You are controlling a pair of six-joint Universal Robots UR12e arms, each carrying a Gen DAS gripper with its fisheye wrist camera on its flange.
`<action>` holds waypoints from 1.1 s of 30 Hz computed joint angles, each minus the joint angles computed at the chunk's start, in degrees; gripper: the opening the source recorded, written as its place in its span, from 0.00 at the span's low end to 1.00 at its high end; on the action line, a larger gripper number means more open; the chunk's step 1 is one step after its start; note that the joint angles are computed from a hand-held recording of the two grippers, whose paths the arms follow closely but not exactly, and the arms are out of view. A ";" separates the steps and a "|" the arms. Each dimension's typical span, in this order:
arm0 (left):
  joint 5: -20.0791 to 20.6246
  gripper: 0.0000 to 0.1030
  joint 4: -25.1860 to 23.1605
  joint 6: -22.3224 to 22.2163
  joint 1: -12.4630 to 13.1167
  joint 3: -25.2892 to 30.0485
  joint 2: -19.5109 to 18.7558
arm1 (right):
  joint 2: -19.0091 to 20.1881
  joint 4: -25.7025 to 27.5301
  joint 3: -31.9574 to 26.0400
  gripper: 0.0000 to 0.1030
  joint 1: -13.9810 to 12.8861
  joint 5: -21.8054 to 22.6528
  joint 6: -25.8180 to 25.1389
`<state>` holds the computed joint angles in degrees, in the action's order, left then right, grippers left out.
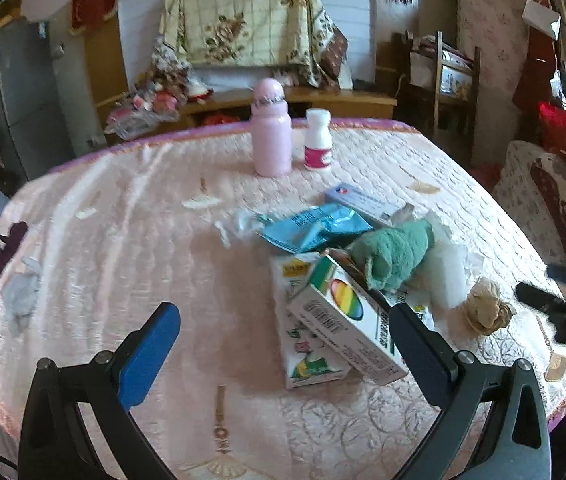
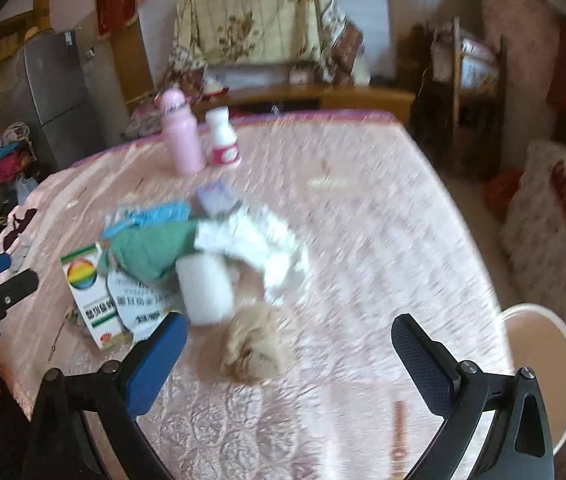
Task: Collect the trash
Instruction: 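Grasp the beige cloth ball with the right gripper while the left gripper grasps the milk carton, then carry the cloth ball to the white bucket and open the right gripper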
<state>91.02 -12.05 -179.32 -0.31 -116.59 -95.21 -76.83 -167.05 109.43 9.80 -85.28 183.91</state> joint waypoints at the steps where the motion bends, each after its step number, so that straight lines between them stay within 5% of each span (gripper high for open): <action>1: -0.43 1.00 -0.88 -0.09 -0.05 0.48 -0.40 | 0.41 0.87 -0.31 1.00 -0.02 0.42 0.13; 5: -1.80 0.97 -3.34 -0.75 -0.22 2.44 -2.37 | 1.83 2.97 -1.33 0.92 -0.63 4.21 0.77; 7: -2.68 0.84 -4.45 -1.16 -0.15 3.24 -3.15 | 2.57 4.52 -2.15 0.89 -0.65 5.04 0.83; 8: -2.90 0.67 -5.40 -1.50 -0.18 3.74 -3.58 | 2.96 4.98 -2.48 0.83 -0.77 5.63 0.76; 10: -5.57 0.51 -7.39 -2.02 0.35 4.28 -3.90 | 3.66 5.97 -3.07 0.67 -0.87 6.64 0.71; 12: -6.24 0.49 -7.07 -2.66 0.62 4.09 -3.89 | 4.33 7.86 -3.70 0.42 -1.12 7.86 0.86; 16: -10.12 0.38 -7.39 -3.09 1.93 3.12 -2.03 | 4.22 7.30 -2.94 0.30 -1.78 10.98 1.51; 26: -16.04 0.34 -9.87 0.32 2.64 2.10 3.59 | -0.69 3.26 1.07 0.28 -3.88 10.06 0.45; 33: -21.44 0.34 -7.68 1.22 -2.10 5.03 2.05 | -4.24 3.96 3.52 0.28 -6.87 6.14 1.80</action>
